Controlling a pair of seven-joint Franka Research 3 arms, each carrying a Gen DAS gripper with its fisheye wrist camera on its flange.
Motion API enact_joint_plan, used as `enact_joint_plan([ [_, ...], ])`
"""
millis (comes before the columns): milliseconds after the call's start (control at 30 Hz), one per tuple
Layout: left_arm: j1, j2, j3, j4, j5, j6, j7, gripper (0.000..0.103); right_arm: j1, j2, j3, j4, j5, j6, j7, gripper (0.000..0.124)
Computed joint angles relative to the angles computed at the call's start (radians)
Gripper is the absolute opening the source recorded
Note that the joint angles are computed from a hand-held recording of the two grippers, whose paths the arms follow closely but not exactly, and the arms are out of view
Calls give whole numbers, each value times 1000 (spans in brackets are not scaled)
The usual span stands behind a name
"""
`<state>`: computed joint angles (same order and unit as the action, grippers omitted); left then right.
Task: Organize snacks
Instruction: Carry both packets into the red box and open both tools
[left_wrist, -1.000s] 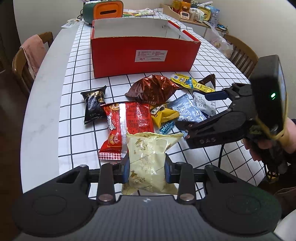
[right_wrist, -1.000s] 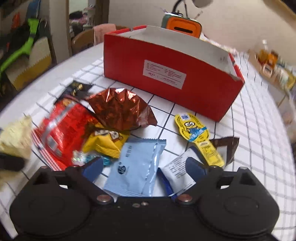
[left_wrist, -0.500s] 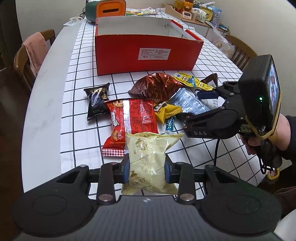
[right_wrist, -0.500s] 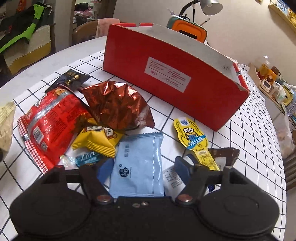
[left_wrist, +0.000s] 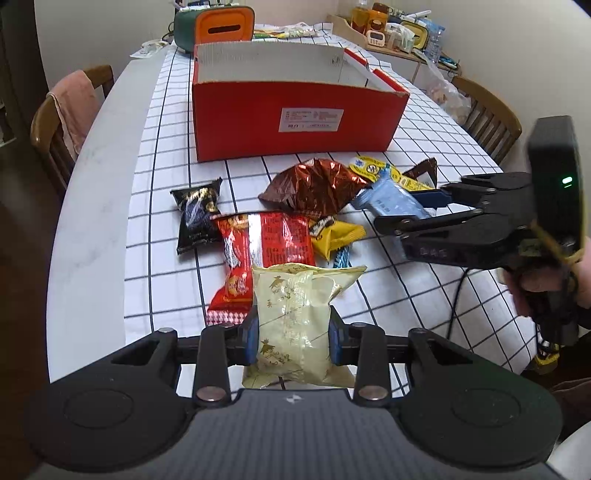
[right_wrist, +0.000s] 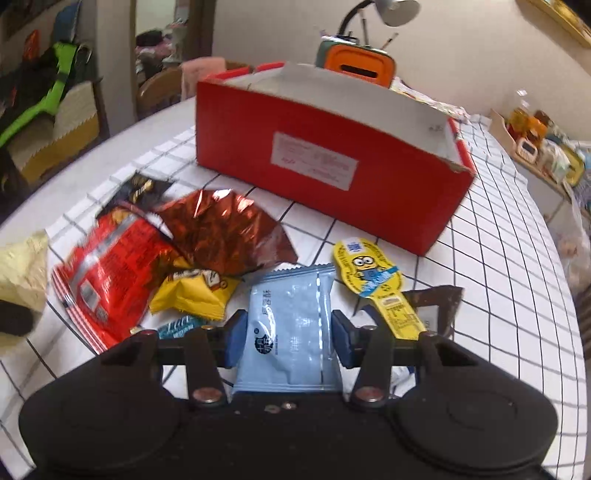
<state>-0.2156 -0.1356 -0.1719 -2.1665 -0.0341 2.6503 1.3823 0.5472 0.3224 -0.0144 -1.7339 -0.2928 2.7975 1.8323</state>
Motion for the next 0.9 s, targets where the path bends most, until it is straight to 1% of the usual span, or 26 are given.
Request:
enact_joint_plan([
  [100,4,10,-6,20,25,5,-17,34,-20,-26,13,-8,35,6,-12,47],
  [267,13,51,-15,92,76,-2,-56,34,-60,-59,38,-9,105,40,-67,47],
  [400,18,100,-23,173,119,-14,-85,34,-75,-51,38,30,133,54,-101,47],
  [500,21,150,-27,251,168,-30,-109,34,-101,-27,53,82,194,48,-150,47],
  [600,19,220,-28,364,239,-70,-152,34,-117,16,57,164,242,23,-194,47],
  [767,-2,361,-13,592,347,-170,-220,34,-137,121,53,345,305,-34,-254,47],
  [833,-11,426,-5,695,369,-216,-229,34,-143,176,50,437,322,-69,-274,47],
  [900,-23,495,4,804,385,-264,-233,34,-152,242,51,549,343,-122,-292,47],
])
